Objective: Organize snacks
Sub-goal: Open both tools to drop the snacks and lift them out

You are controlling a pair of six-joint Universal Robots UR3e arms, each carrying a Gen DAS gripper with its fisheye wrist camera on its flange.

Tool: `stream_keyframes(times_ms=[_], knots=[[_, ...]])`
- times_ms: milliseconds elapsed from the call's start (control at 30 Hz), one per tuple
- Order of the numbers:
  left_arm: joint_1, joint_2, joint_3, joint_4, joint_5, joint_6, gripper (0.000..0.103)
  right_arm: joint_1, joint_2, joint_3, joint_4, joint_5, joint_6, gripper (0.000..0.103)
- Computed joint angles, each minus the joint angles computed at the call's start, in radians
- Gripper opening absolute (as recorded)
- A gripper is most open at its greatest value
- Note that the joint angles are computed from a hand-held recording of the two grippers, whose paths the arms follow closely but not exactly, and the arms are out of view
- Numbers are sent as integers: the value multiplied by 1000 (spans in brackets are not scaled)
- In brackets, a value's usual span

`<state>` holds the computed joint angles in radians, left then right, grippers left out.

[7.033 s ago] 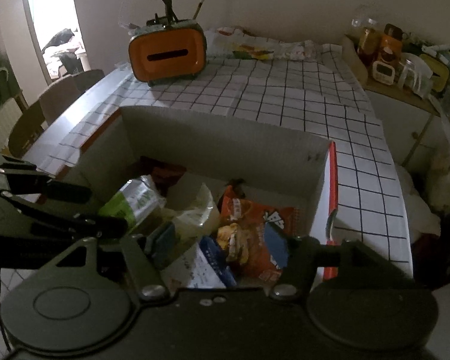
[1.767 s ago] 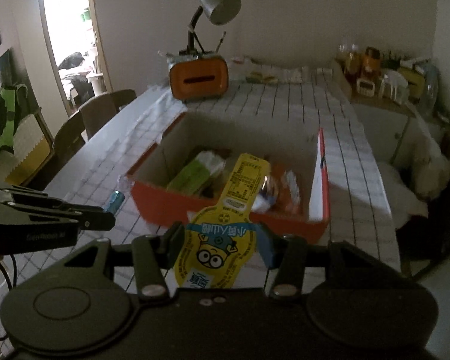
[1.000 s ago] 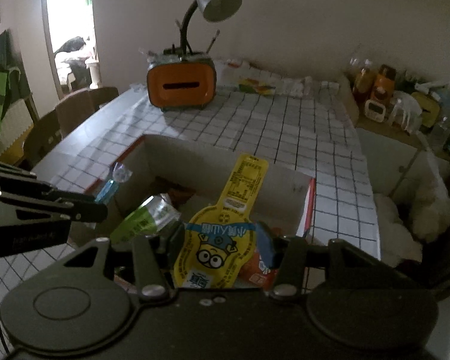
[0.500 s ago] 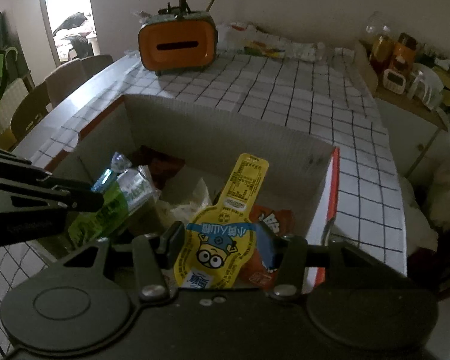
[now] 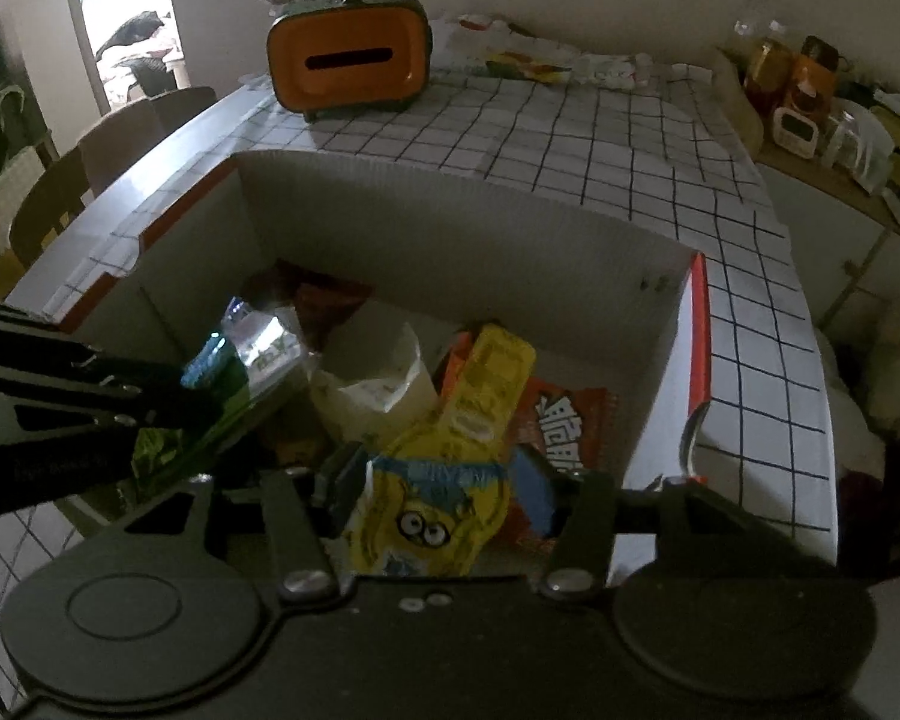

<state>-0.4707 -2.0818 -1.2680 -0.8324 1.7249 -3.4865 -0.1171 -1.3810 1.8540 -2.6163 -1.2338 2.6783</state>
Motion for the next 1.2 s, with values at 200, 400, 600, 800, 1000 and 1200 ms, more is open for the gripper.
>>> stream_keyframes(times_ms=[200, 400, 600, 800, 1000, 1200], knots=[[-2, 30, -29, 17, -8, 4, 12, -11, -53, 28, 2, 19, 14, 65], [-9, 85, -98, 64, -7, 7, 29, -46, -147, 80, 29, 67, 13, 75], [-17, 161, -175, 101, -2, -2, 50, -95, -266, 137, 70, 108, 17, 81], [-38, 272, -274, 169, 21, -8, 68, -181, -428, 196, 152, 215, -15, 90], [-70, 364, -347, 217, 54, -5, 74, -252, -579, 252, 226, 321, -39, 103], [-101, 466, -420, 243, 80, -20, 84, -327, -731, 289, 354, 422, -65, 103]])
